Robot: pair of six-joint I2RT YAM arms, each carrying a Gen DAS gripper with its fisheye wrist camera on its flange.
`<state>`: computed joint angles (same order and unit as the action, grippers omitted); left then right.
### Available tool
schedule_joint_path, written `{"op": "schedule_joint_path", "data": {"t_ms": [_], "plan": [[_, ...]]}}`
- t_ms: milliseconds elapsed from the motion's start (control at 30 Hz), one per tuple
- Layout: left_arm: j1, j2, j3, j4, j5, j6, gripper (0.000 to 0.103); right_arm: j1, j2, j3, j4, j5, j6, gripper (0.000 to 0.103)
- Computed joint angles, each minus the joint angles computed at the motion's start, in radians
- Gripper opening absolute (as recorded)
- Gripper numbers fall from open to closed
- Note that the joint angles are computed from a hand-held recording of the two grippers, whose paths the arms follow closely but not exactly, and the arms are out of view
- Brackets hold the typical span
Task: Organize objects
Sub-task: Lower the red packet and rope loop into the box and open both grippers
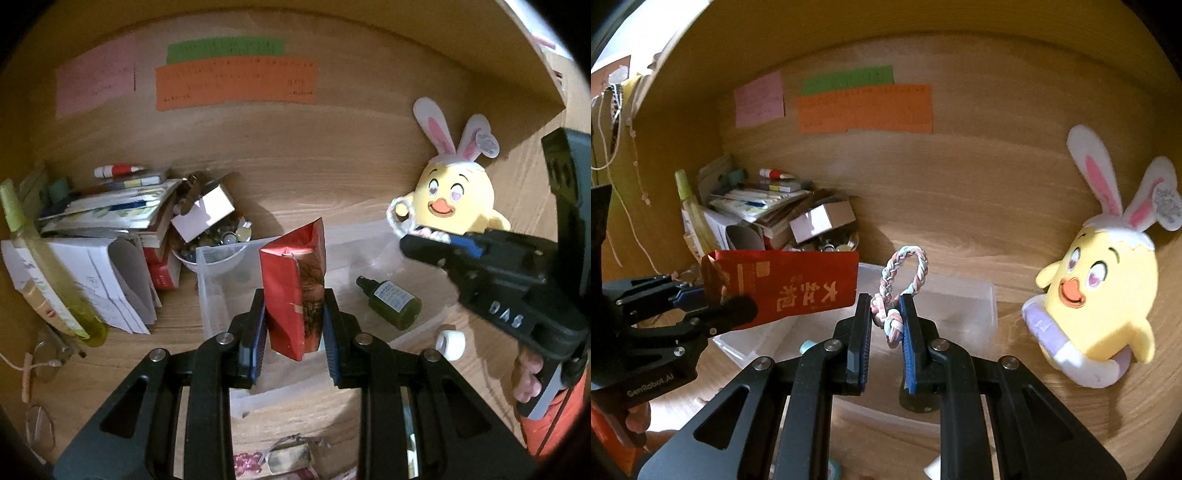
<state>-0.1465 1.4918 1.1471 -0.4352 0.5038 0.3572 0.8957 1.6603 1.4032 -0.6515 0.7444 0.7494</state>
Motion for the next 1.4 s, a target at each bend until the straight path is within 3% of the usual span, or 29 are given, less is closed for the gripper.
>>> {"op": "schedule_joint_path", "data": {"t_ms": [300,767,867,967,1067,1333,1400], "plan": [[-0.040,0.119,0.053,-0.006,-0.041,-0.015,0.027,-0.094,0.087,-0.017,0.033,-0.129,0.021,0.013],[-0.046,0.204,0.090,-0.021,-0.050,-0.021,0.028,-0.138,0.130,-0.020,0.032,-0.176,0.032,0.014],[-0.040,0.199,0.090,-0.022,-0.047,-0.026,0.032,-0.134,0.149,0.002,0.012,-0.169,0.026,0.015],[-0.029,0.184,0.083,-0.015,-0.034,-0.038,0.046,-0.131,0.161,0.017,-0.002,-0.171,0.021,0.028],[-0.017,0.163,0.082,-0.024,-0.013,-0.037,0.048,-0.118,0.168,0.032,-0.024,-0.137,0.025,0.042],[0.005,0.069,0.040,-0.026,0.002,-0.015,0.069,-0.087,0.139,0.039,-0.071,-0.083,0.046,0.060],[0.020,0.047,0.034,-0.033,0.010,-0.007,0.079,-0.076,0.117,0.035,-0.078,-0.076,0.049,0.065]]}}
